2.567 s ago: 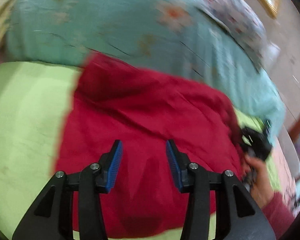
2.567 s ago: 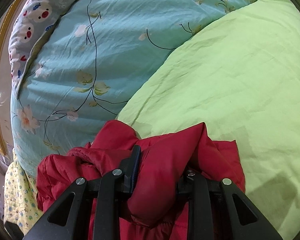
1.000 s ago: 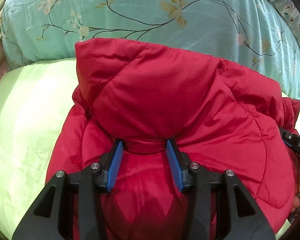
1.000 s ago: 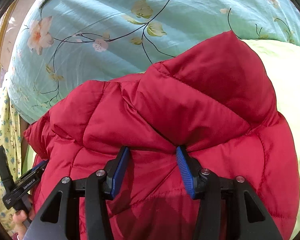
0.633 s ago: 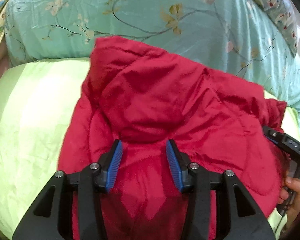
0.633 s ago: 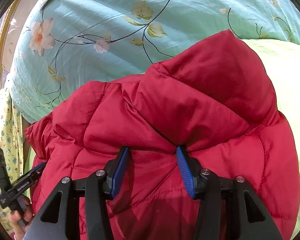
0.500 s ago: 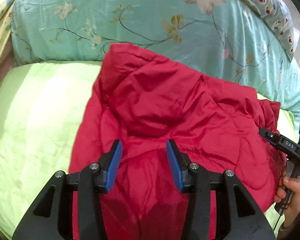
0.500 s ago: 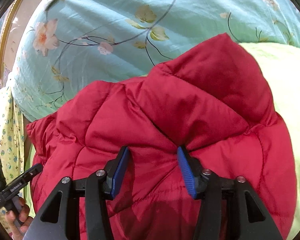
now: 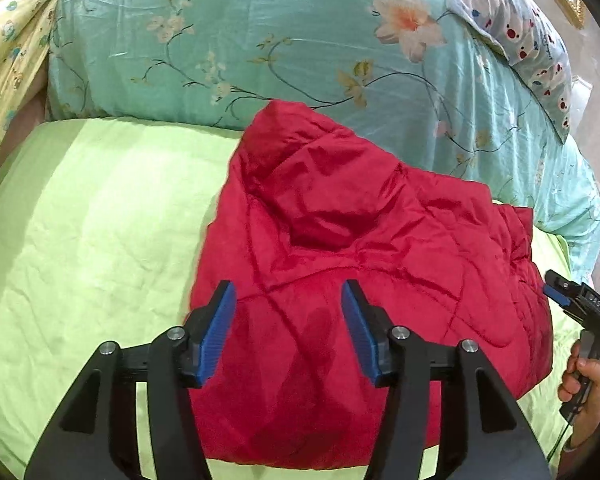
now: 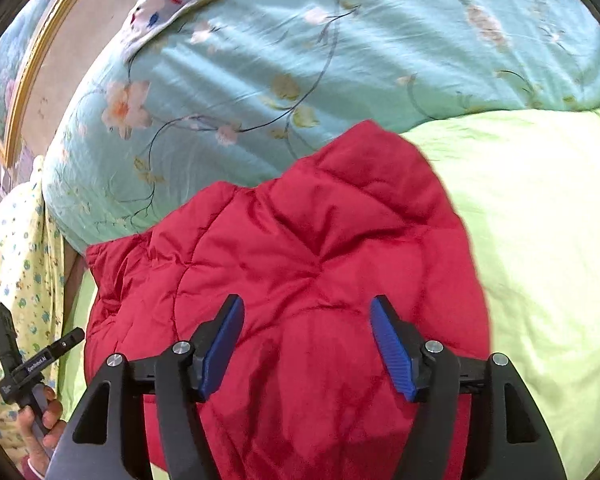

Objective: Fold large clothes

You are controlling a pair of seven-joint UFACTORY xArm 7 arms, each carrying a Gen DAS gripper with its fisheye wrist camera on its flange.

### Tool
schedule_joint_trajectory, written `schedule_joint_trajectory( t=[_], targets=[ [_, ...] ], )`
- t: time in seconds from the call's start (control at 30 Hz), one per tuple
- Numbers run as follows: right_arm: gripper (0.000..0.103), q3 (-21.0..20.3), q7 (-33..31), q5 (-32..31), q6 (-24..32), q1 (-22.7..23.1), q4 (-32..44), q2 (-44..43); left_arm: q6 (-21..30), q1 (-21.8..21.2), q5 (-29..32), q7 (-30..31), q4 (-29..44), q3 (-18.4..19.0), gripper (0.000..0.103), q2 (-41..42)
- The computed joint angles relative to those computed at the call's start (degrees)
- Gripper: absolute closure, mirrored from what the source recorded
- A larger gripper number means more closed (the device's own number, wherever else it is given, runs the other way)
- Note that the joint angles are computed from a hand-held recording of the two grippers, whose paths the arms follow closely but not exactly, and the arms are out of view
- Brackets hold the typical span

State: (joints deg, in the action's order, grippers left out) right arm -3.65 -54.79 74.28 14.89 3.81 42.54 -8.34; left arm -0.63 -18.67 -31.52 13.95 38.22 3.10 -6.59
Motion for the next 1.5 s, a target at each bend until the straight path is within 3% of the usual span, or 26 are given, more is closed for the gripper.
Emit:
schedule_joint_trajectory(
  t=[0.07, 0.2, 0.33, 0.53, 0.77, 0.97, 1.1, 1.23, 1.5],
  targets=[
    [0.035, -0.3, 0.5, -0.4, 0.0, -0.5, 0.1, 0.0, 0.5, -1.9, -3.6, 3.4, 0.0, 2.1, 0.047, -0.1],
    [0.035, -1.2, 1.1, -0.8, 0.8, -1.3, -1.0, -0.9, 1.0, -0.8, -5.3, 4.5, -0.1, 1.6, 0.046, 0.2],
    [0.035, -1.9, 2.1, -1.8, 1.6, -2.0, -2.1, -1.6, 1.0, -1.9, -12.3, 10.4, 0.2, 2.5, 0.046, 1.0],
    [0.035, -2.5, 1.9, -2.3, 1.9, -2.3, -2.6, -2.1, 1.7, 0.2, -17.1, 15.0, 0.8, 0.6, 0.040, 1.9],
    [0.031, -3.8, 1.8, -2.6, 2.6, -3.7, -2.7, -1.7, 6.4, 2.2, -34.8, 31.2, 3.5, -0.2, 0.027, 3.2],
    [0.028, -4.6, 1.2, -1.9, 8.6, -6.6, -1.3, 1.8, 13.4, 7.0, -45.8, 40.5, 5.6, -2.2, 0.022, 4.9],
    [0.027, -4.3, -0.9, 0.9, 15.0, -9.3, 0.0, 5.1, 18.9, 10.7, -50.0, 43.5, 6.7, -3.6, 0.019, 6.4],
    [0.018, -3.2, -2.7, 4.0, 20.0, -11.7, 0.8, 7.3, 22.3, 12.7, -52.4, 45.1, 7.9, -4.9, 0.016, 8.0],
    [0.016, -1.6, -2.0, 3.4, 23.9, -13.5, 2.7, 10.0, 22.4, 12.9, -54.2, 46.1, 10.3, -7.2, 0.010, 10.8]
  ],
)
